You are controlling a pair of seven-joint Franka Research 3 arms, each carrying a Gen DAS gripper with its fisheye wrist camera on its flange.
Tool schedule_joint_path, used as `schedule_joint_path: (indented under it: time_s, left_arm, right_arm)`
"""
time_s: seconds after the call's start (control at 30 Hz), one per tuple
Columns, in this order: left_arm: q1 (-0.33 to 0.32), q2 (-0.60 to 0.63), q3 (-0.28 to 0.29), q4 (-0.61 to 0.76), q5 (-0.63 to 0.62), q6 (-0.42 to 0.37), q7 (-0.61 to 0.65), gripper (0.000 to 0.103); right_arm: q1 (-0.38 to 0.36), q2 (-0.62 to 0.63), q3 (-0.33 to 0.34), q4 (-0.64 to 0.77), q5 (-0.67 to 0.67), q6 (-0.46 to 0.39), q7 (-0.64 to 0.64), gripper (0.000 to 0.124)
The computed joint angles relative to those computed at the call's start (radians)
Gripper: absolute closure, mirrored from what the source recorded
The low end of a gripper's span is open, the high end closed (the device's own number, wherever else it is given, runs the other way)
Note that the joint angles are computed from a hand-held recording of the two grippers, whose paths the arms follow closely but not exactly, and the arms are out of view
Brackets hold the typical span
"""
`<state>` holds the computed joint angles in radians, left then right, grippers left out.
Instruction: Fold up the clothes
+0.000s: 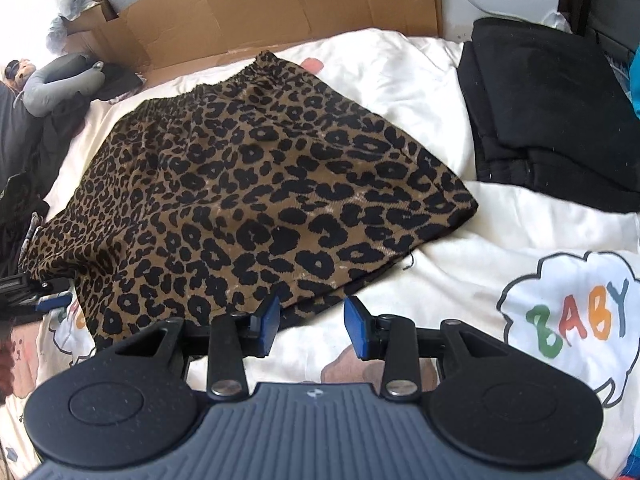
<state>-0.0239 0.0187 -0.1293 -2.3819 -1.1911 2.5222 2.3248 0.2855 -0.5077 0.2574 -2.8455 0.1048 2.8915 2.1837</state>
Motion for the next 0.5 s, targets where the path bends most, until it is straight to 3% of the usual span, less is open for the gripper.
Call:
schedule_joint_path:
  time_s: [0.13, 0.27, 0.33, 0.37, 0.4, 0.5]
  left_arm:
    - [0.004, 0.014, -0.001, -0.015, -0.204, 0.004, 0.094, 0.038]
    - [-0.008, 0.019, -0.012, -0.012, -0.260, 0.041, 0.078, 0.038]
    - [-0.011, 0.026, -0.014, -0.001, -0.245, 0.035, 0.063, 0.043]
    - [-0.010, 0.042, -0.013, 0.013, -0.219, 0.015, 0.037, 0.054]
    - [-0.009, 0.054, -0.014, 0.023, -0.213, 0.006, 0.027, 0.057]
    - [-0.005, 0.074, -0.024, 0.037, -0.235, 0.006, 0.039, 0.058]
  right_arm:
    - [0.011, 0.014, 0.002, 0.004, 0.007, -0.001, 0.010, 0.081]
    - [0.030, 0.013, -0.005, 0.008, 0.008, -0.009, -0.006, 0.081]
    - [0.034, 0.013, -0.006, 0.009, 0.011, -0.010, -0.008, 0.081]
    - [0.038, 0.016, -0.008, 0.009, 0.015, -0.004, -0.008, 0.081]
    - [0.044, 0.022, -0.011, 0.010, 0.021, 0.006, -0.011, 0.081]
    - [0.066, 0.038, -0.022, 0.013, 0.042, 0.044, -0.024, 0.081]
